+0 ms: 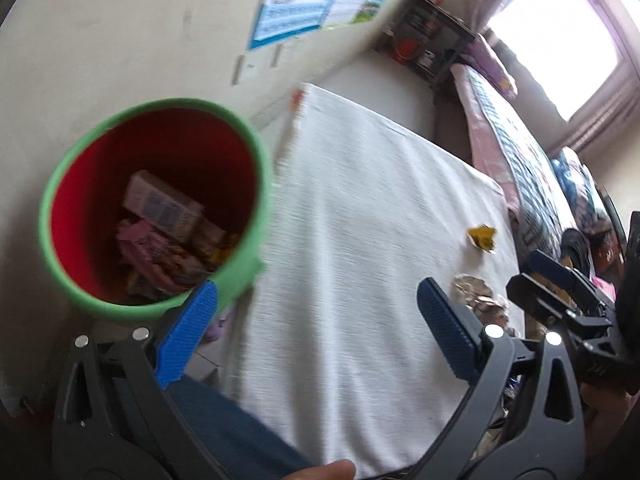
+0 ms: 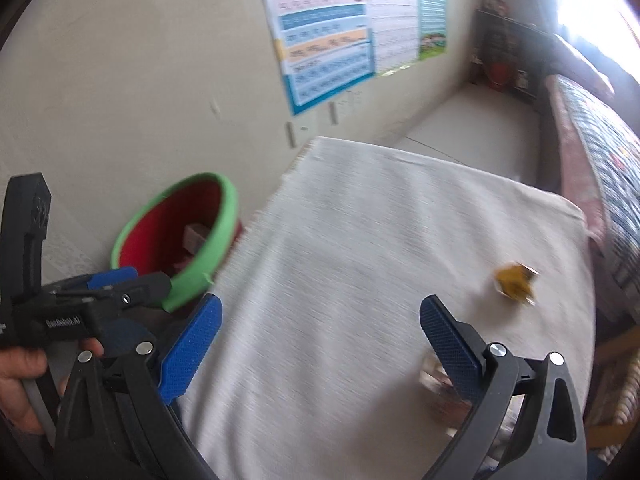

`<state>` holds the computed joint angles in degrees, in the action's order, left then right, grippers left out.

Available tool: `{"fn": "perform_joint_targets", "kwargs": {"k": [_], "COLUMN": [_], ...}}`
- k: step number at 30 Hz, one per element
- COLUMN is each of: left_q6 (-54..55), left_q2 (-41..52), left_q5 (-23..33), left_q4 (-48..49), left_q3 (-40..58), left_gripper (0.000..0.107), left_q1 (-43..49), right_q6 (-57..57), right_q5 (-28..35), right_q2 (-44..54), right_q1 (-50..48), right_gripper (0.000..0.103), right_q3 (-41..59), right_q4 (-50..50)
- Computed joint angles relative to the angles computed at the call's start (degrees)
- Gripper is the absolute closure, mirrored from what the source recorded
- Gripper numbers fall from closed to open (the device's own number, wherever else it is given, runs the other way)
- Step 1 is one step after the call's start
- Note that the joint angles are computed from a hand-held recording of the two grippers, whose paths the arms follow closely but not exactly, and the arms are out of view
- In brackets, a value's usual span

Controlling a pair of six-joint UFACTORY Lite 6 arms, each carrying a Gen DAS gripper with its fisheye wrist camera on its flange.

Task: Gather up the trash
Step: 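Open both tools over the bin to drop the wrappers, then move both tools back over the crumpled paper and paper cup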

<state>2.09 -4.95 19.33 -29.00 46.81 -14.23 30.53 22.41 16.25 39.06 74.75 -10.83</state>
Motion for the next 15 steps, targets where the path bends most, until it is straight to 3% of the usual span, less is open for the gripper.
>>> {"fn": "perform_joint_targets", "kwargs": {"k": [9, 15], "left_q6": [-13.89, -23.94], "left_q2": [7.03, 11.73], "left_q5": [-2.32, -2.05], "left_q4": [9.91, 17.77], "left_q3": [5.96, 11.56], "left_gripper": [0.01, 0.01], "left_q1": [-16.12, -23.61], "right_q6": [-1.37, -4.03], "right_q5": [-2.37, 1.0], "right_q2": [-17.44, -28.13], "right_q1": [-8.3, -12.06], "right_gripper": [0.007, 0.007], "right_q3": [-23.16, -32.91], "right_q4": [-0.51, -2.5]}}
